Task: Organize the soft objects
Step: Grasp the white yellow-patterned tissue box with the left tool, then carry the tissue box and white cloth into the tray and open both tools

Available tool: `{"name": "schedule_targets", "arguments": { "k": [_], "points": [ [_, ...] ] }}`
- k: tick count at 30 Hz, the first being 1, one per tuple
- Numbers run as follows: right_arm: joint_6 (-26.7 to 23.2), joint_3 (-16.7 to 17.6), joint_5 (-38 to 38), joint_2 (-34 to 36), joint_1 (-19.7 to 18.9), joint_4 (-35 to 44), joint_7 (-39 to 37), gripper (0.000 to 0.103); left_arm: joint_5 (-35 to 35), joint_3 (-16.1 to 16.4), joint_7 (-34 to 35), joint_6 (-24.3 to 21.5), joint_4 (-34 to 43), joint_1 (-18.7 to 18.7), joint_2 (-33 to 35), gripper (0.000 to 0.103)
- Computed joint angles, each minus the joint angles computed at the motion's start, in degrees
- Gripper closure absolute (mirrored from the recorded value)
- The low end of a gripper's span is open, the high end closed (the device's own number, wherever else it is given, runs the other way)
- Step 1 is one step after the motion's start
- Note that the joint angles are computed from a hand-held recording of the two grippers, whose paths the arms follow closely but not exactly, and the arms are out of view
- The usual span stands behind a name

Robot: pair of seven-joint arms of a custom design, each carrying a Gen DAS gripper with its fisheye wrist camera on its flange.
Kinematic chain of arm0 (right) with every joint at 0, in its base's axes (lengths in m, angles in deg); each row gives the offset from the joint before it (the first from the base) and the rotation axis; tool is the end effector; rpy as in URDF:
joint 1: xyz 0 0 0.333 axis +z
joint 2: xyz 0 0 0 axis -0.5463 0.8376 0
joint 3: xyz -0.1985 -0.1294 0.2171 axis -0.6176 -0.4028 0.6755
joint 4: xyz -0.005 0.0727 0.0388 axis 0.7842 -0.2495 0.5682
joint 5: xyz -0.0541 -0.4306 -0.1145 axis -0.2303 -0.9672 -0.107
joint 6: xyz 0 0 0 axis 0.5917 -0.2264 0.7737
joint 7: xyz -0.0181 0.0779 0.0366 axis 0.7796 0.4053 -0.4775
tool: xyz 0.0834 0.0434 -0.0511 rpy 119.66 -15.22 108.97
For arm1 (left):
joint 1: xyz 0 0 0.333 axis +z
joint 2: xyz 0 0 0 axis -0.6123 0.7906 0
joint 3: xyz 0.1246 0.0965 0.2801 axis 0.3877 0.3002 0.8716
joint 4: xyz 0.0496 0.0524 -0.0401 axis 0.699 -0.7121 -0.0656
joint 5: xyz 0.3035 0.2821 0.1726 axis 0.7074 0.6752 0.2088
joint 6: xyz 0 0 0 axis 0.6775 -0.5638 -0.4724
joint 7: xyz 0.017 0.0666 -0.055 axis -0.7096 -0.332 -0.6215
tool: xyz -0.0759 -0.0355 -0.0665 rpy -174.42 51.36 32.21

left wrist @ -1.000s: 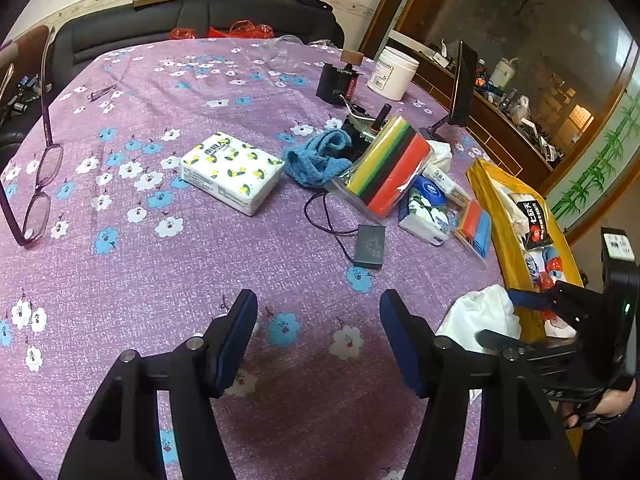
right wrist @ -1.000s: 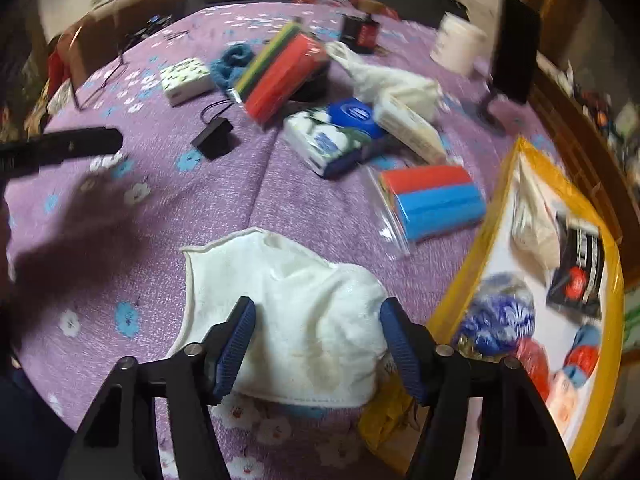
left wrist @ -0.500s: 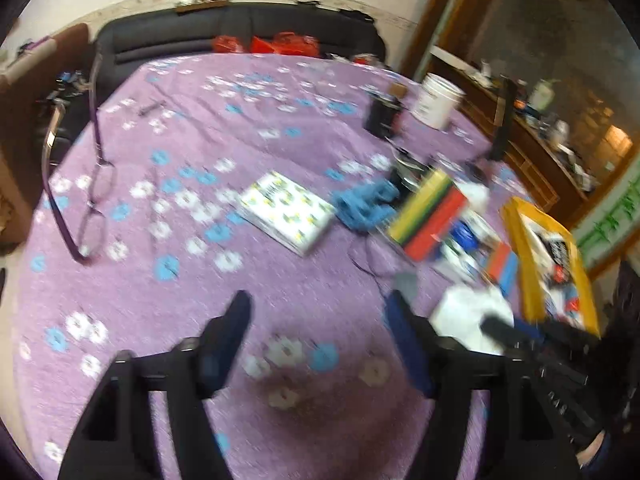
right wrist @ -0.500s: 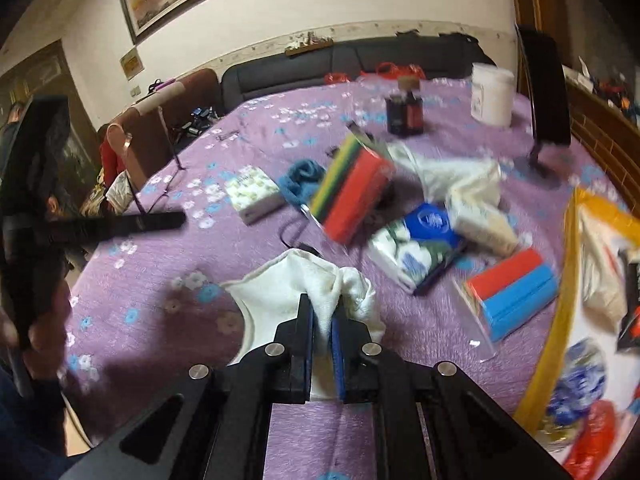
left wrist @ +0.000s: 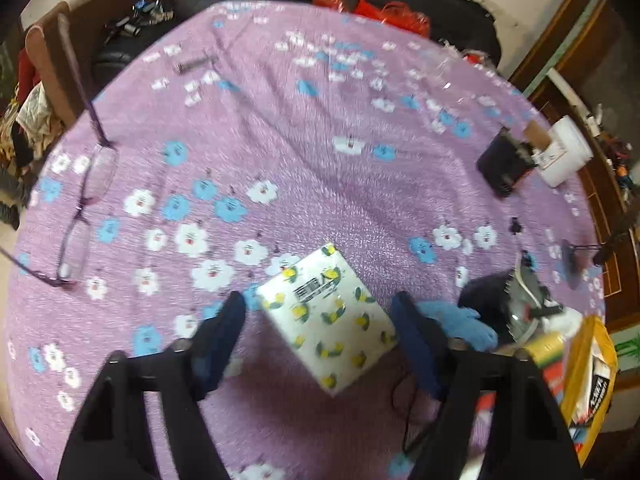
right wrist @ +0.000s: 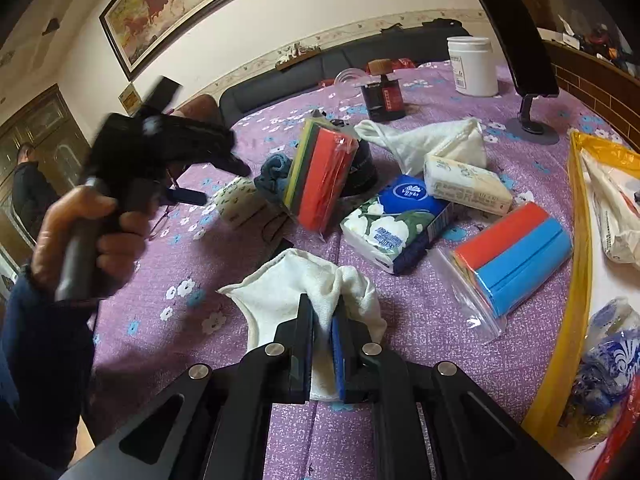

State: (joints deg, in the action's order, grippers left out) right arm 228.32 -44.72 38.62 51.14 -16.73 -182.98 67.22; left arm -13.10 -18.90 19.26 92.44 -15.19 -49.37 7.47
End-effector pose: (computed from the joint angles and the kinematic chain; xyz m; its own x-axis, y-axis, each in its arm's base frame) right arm 0.6110 0.1876 0.4347 0.2331 -0.9013 -0.3652 -0.7265 0.0883 -0.6815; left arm 0.7850 -0.2678 0.4810 0.2111 -0.9618 0.1741 -0.8935 -0.2621 -0.3647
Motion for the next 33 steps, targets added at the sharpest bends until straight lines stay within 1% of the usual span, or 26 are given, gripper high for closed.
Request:
{"name": "schedule_targets", "arguments": {
  "k": [1,2,4,5,6,7,8,11,13,15,16,18,20,21,22,23,25,28,29,30,31,32,33],
  "points": [
    [0.0,0.1,0.9,0.0,0.0,0.1,-0.7,0.093,-0.4,-0.2,0.4,-1.2,1.5,0.0,1.3,0.043],
    [0.1,0.2,1.9,-0.1,-0.1,0.0,-1.4,0.093,-0.5,-0.3,0.6,-0.3,1.0,0.0,1.2,0.043],
    [-0.2,0.2,3.8,-0.4,-0.2,-0.2,-3.0,0.093,0.6,0.0,1.3,0.7,0.2,-0.3,0.8,0.047],
    [-0.3,0.2,4.0,-0.5,-0.2,-0.3,-3.2,0.093,0.4,-0.3,2.0,2.2,-1.7,0.1,-0.3,0.053],
    [-0.3,0.1,4.0,-0.6,-0.1,-0.4,-3.1,0.093,0.3,-0.4,2.4,2.8,-2.6,0.3,-1.0,0.06],
    [-0.2,0.1,4.2,-0.5,-0.1,-0.4,-3.2,0.093,-0.6,-1.0,3.4,4.2,-5.3,1.2,-2.6,0.063],
    [-0.2,0.0,4.3,-0.6,-0.1,-0.4,-3.2,0.093,-1.9,-1.8,5.0,5.2,-7.1,2.2,-3.8,0.07],
    [-0.3,-0.2,3.2,-0.6,0.0,-0.5,-2.2,0.093,-4.3,-2.7,7.8,8.6,-14.2,4.2,-8.2,0.071],
    [-0.5,-0.3,2.1,-0.5,0.1,-0.4,-1.2,0.093,-7.6,-3.9,10.3,10.6,-17.4,6.0,-10.0,0.071],
    [-0.2,-0.3,1.5,-0.4,0.1,-0.5,-0.4,0.093,-9.7,-4.2,11.3,12.1,-18.6,6.7,-10.7,0.071],
    [-0.1,-0.3,1.5,-0.5,0.1,-0.5,-0.3,0.093,-9.5,-3.9,10.9,12.6,-18.8,6.4,-10.9,0.066],
    [0.8,-0.3,0.6,-0.6,0.2,-0.8,0.8,0.093,-7.9,-2.6,8.1,12.6,-18.5,5.1,-10.9,0.046],
    [1.2,-0.2,0.3,-0.7,0.3,-1.0,1.5,0.093,-7.6,-2.8,7.8,13.9,-18.8,4.8,-11.3,0.04],
    [1.4,-0.2,-0.1,-0.7,0.3,-1.1,1.9,0.093,-5.4,-2.1,7.0,12.9,-17.8,3.6,-10.9,0.037],
    [1.9,-0.3,-0.8,-0.8,0.4,-1.3,2.7,0.093,-3.0,-1.2,5.8,11.6,-16.7,2.4,-10.4,0.03],
    [2.0,-0.2,-0.9,-0.8,0.5,-1.4,2.9,0.093,-1.7,-0.9,4.9,11.2,-16.3,1.8,-10.2,0.028],
    [2.4,-0.2,-1.8,-0.9,0.5,-1.6,3.6,0.093,1.7,0.2,2.6,9.4,-15.1,0.2,-9.4,0.028],
    [2.9,-0.2,-2.3,-1.0,0.6,-1.8,3.8,0.093,4.3,0.4,1.9,7.9,-14.2,-0.6,-8.4,0.028],
    [2.9,-0.2,-2.4,-1.0,0.6,-1.8,3.9,0.093,4.9,0.4,2.0,8.0,-14.2,-0.7,-8.1,0.031],
    [3.1,-0.2,-2.6,-1.0,0.6,-1.8,4.1,0.093,4.9,0.2,2.3,7.9,-14.1,-0.5,-7.7,0.044],
    [3.3,-0.2,-2.5,-1.1,0.6,-1.9,4.0,0.093,4.3,-0.2,2.8,8.2,-14.7,0.0,-7.9,0.046],
    [3.5,-0.2,-2.4,-1.1,0.6,-1.9,3.9,0.093,4.0,-0.3,2.7,9.6,-16.0,0.3,-8.5,0.047],
    [3.8,-0.1,-2.4,-1.2,0.7,-2.1,4.0,0.093,4.7,0.0,2.2,10.1,-16.8,0.1,-9.1,0.048]
  ]
}}
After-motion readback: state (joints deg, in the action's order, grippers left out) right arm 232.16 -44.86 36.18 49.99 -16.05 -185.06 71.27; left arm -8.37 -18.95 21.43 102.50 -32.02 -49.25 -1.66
